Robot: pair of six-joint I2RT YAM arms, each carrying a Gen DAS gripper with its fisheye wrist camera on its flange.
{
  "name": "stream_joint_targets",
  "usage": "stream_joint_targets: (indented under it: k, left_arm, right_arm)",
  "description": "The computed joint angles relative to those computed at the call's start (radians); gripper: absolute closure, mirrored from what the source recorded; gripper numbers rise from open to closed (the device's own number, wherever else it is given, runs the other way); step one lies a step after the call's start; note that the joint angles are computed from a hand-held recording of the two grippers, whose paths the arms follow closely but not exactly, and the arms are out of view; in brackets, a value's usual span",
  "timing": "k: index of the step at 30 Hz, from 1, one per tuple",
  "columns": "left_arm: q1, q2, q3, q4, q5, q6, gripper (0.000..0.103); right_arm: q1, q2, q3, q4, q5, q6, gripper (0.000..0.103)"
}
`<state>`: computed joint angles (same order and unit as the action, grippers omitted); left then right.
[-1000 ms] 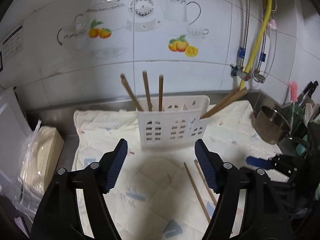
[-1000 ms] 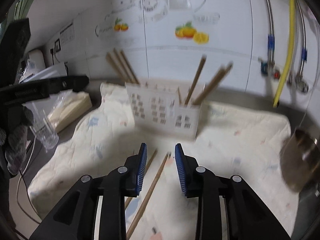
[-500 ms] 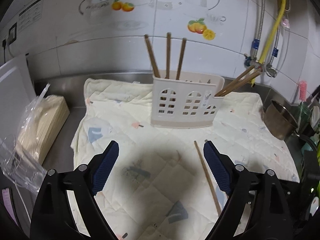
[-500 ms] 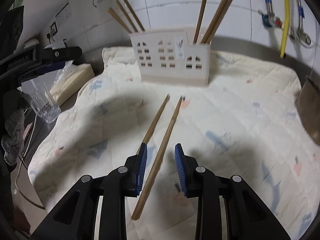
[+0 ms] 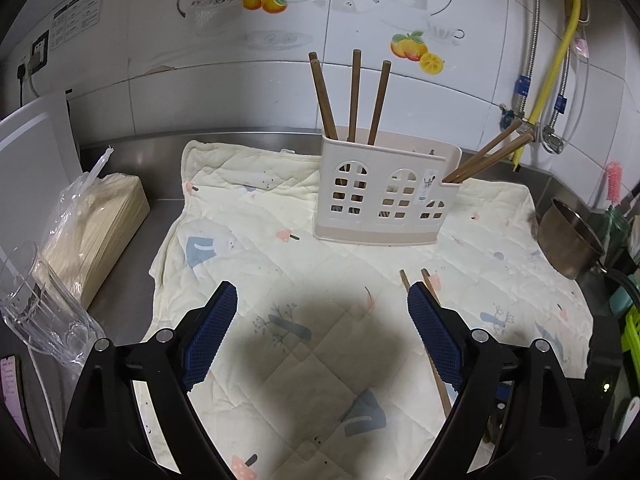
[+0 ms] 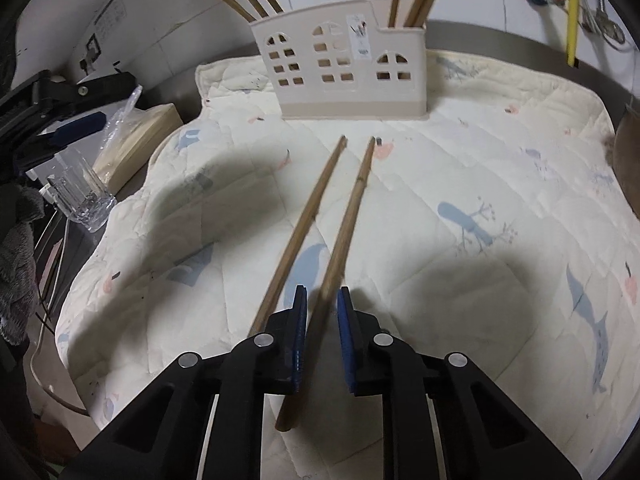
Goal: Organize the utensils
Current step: 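Move both tools down to the last two chopsticks on the mat, then close the left tool on a chopstick while the right tool grasps the other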
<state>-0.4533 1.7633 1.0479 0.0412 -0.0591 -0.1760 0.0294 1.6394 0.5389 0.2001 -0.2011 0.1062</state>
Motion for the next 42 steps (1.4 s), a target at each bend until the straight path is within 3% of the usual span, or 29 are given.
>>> stream_joint_targets:
  k: [15,25,31,38,42]
  left_arm:
    - [-0.010,0.022,-0.018,0.002,0.009,-0.018,0.018]
    - [-0.040,0.059,-0.061,0.011,0.071,-0.019,0.024]
    - [-0.079,0.098,-0.077,0.015,0.117,-0.024,0.037]
    - [-0.141,0.160,-0.062,0.021,0.196,-0.047,0.068]
    - [-0.169,0.196,-0.039,0.020,0.219,-0.065,0.080]
  right_arm:
    - [0.018,0.000,-0.014,0.026,0.054,0.018,0.093]
    - [-0.054,-0.158,-0.064,-0.008,0.038,-0.048,0.095]
    - [-0.094,-0.272,-0.070,-0.050,0.015,-0.087,0.096]
    - [-0.124,-0.363,-0.063,-0.086,-0.007,-0.118,0.096]
    - [-0.140,-0.391,-0.054,-0.106,-0.022,-0.130,0.096]
